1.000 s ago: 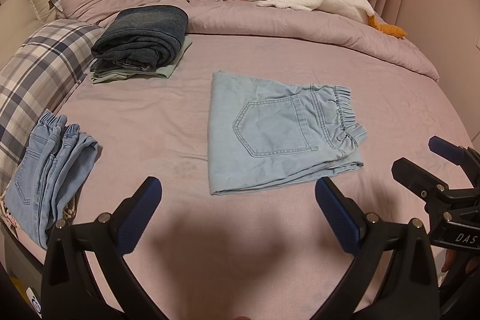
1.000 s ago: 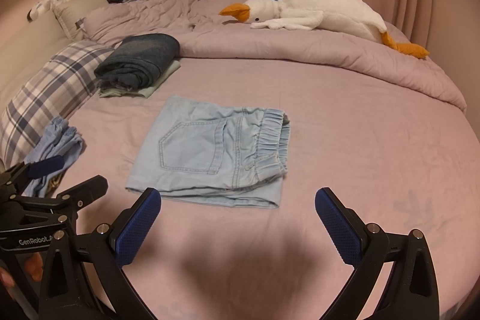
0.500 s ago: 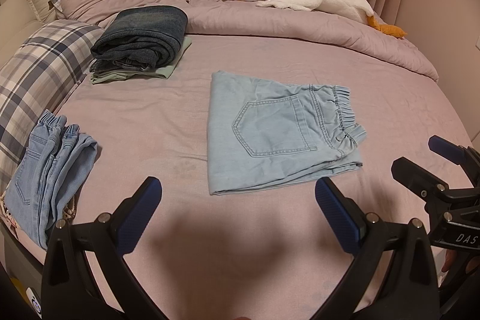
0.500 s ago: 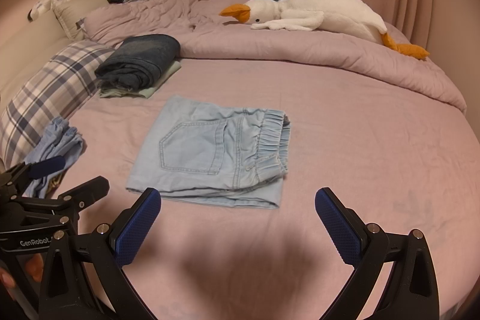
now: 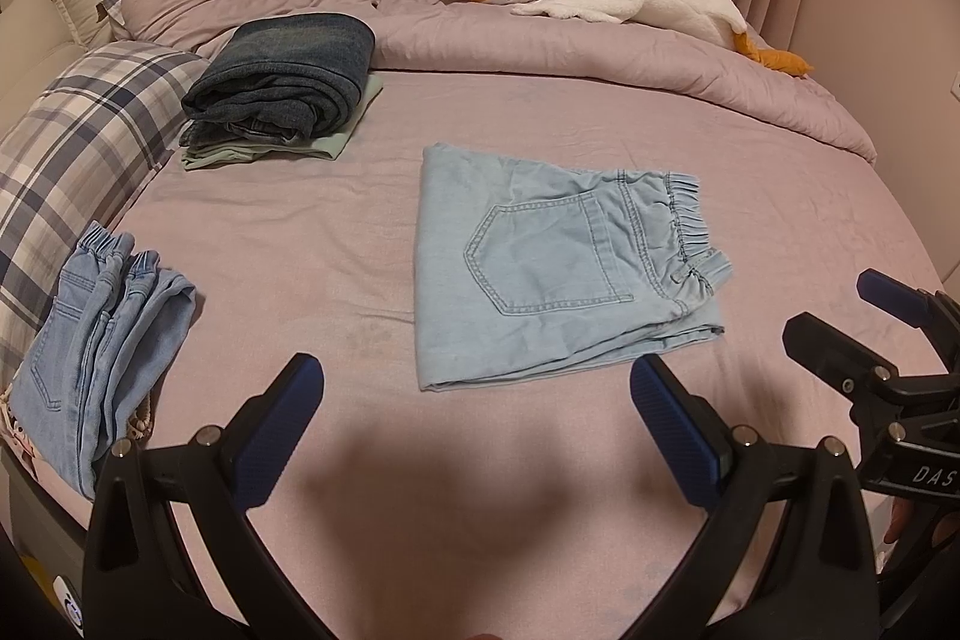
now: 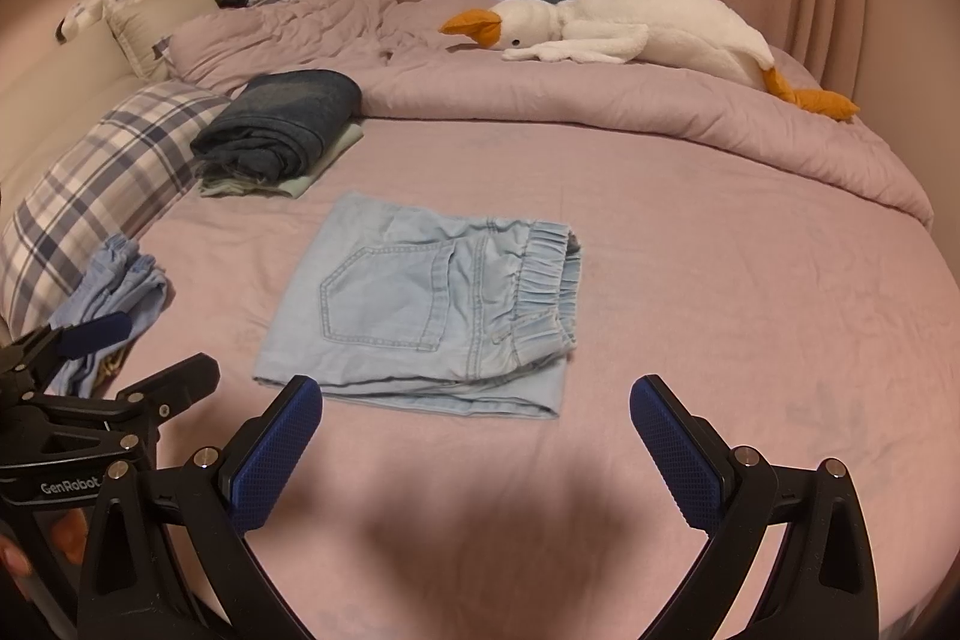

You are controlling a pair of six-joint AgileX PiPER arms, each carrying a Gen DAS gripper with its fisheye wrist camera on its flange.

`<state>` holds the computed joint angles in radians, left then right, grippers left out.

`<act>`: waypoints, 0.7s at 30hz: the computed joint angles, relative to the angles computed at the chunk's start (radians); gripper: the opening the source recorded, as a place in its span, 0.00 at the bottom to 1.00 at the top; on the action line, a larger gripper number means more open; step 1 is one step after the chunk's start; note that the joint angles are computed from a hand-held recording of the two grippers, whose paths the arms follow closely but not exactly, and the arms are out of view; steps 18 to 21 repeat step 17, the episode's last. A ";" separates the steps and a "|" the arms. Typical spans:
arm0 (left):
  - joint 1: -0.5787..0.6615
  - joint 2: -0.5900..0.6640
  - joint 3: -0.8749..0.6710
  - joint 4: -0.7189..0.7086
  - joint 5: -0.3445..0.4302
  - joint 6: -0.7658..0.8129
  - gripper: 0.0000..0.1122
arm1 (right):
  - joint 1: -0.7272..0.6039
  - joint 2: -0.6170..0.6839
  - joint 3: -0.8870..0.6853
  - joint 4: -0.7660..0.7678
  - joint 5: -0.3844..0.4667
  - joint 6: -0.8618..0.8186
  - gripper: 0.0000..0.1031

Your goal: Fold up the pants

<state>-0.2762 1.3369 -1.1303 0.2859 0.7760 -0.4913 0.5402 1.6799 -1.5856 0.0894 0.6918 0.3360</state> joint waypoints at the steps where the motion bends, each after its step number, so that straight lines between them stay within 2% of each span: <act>1: -0.001 0.002 -0.002 0.000 0.000 0.000 0.91 | 0.000 0.000 0.000 0.000 0.000 0.000 0.99; 21: 0.013 0.003 -0.003 -0.019 -0.001 0.023 0.91 | -0.006 0.004 -0.015 0.007 0.014 -0.013 0.99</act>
